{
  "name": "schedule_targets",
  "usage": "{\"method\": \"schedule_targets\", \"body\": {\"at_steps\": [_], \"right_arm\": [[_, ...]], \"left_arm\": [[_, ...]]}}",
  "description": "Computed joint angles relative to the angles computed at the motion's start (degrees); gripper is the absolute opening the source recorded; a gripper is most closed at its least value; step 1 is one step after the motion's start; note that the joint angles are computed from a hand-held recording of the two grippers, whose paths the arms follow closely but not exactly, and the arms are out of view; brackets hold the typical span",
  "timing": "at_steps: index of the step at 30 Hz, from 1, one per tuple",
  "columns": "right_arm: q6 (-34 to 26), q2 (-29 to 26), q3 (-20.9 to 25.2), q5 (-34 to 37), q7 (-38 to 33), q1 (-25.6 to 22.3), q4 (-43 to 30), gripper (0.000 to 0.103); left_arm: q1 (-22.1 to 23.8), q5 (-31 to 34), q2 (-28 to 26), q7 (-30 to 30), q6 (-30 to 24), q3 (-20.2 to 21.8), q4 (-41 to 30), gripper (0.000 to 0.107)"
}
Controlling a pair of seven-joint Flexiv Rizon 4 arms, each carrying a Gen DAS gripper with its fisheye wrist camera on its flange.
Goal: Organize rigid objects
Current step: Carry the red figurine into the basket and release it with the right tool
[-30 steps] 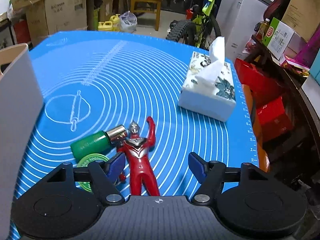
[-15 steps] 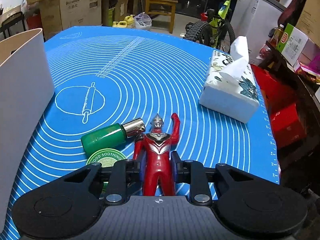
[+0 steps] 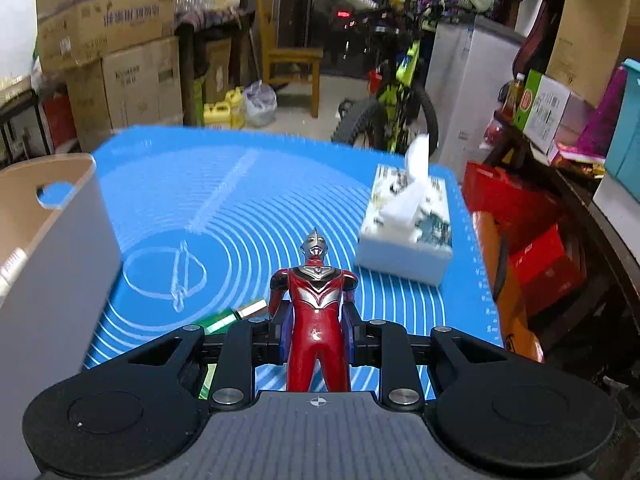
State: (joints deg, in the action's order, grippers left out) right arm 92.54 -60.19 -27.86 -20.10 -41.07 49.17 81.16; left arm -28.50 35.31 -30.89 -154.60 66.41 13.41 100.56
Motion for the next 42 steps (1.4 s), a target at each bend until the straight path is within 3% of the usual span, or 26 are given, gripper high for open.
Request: {"method": "schedule_targets", "body": {"at_steps": [8,15,20,27,36,42], "right_arm": [[6.1,1.2,-5.9,5.3,-1.0,5.5,1.7,0.035],[9.2,1.5,-5.8,10.2,-5.8,7.9,-1.6,0.035],[8.4,1.8,0.1,8.9,-10.8,6.4,-6.7,0.035],[2.3,-1.0,13.7,1.1,-15.4,1.0,-16.7,0.035],[-13.8,-7.0,29.1,-5.2,-23.3,-3.7,-28.0,0.035],[-25.6,-10.1,34.0,-2.7,-30.6,-3.7,-33.5,0.035]], "left_arm": [[0.1,-0.2,0.0,0.3,0.0,-0.2,-0.1,0.005],[0.1,-0.2,0.0,0.4,-0.1,-0.2,-0.1,0.005],[0.0,0.0,0.0,0.4,-0.6,-0.2,-0.3,0.005],[0.1,0.1,0.0,0.3,-0.7,-0.4,-0.3,0.005],[0.3,0.0,0.2,0.6,-0.4,-0.5,-0.1,0.005],[0.2,0.0,0.1,0.7,-0.4,-0.4,-0.1,0.005]]}}
